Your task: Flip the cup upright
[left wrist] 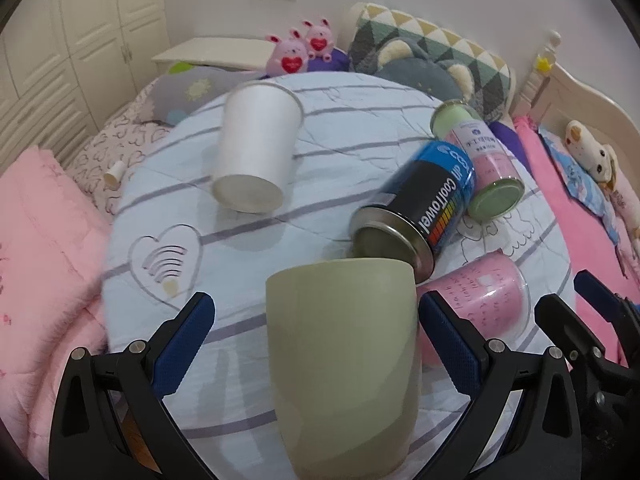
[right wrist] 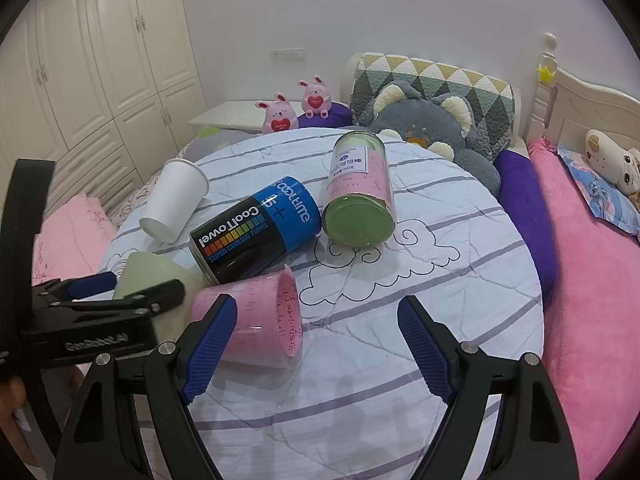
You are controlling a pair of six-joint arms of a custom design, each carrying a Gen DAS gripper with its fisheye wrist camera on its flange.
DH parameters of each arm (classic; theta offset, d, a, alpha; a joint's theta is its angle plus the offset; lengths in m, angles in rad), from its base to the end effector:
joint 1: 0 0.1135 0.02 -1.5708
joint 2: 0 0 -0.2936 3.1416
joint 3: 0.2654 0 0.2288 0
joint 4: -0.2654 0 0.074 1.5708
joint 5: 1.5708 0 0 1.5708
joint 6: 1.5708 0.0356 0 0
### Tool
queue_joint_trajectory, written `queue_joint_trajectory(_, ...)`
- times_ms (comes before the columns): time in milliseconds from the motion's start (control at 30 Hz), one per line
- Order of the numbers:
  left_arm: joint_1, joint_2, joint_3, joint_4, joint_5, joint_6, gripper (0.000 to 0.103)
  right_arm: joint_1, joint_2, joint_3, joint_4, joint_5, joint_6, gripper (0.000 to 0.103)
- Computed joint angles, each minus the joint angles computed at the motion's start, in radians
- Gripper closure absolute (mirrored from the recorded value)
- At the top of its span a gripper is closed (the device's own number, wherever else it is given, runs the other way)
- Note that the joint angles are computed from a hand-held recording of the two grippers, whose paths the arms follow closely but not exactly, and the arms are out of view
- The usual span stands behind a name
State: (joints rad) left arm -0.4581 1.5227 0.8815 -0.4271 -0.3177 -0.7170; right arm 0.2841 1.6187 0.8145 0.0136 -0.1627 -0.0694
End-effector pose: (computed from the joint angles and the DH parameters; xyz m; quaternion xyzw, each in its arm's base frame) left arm 0.2477 -0.1097 0.2283 -0.1625 0.9433 -0.0086 0.2892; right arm 0.2933 0.0916 0.2118 -0.1925 0.9020 0.1153 0.3688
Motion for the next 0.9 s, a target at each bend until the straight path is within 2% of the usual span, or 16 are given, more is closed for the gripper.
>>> queue_joint_trajectory(67,-0.003,0.002,0.004,-0.006,-0.019,0.009,0.0,-0.001,0.003,0.003,0.002,-0.004,0.001,0.019)
queue_joint_trajectory(167,0.028,0.011,0.013,-0.014,0.073,0.039,0.0,0.005,0.011,0.011,-0.002,-0.004,0.0,0.019)
queue_joint_trajectory(233,0.013,0.035,0.023,-0.006,0.048,0.05,0.0,0.008,0.015,0.013,0.0,-0.003,0.0,0.019)
queue_joint_trajectory(467,-0.015,0.111,0.052,-0.012,0.051,0.063,0.0,0.01,0.016,0.017,-0.008,0.008,0.005,0.019)
queue_joint_trajectory(700,-0.001,0.12,0.036,0.007,0.068,0.051,0.001,-0.001,0.025,0.019,-0.01,0.001,-0.003,0.019)
queue_joint_trajectory(767,-0.004,0.117,0.033,0.011,0.068,0.048,0.003,-0.003,0.027,0.022,-0.012,-0.004,-0.005,0.019)
queue_joint_trajectory(900,-0.007,0.112,0.031,0.019,0.081,0.063,0.015,0.0,0.028,0.023,-0.014,-0.002,-0.004,0.019)
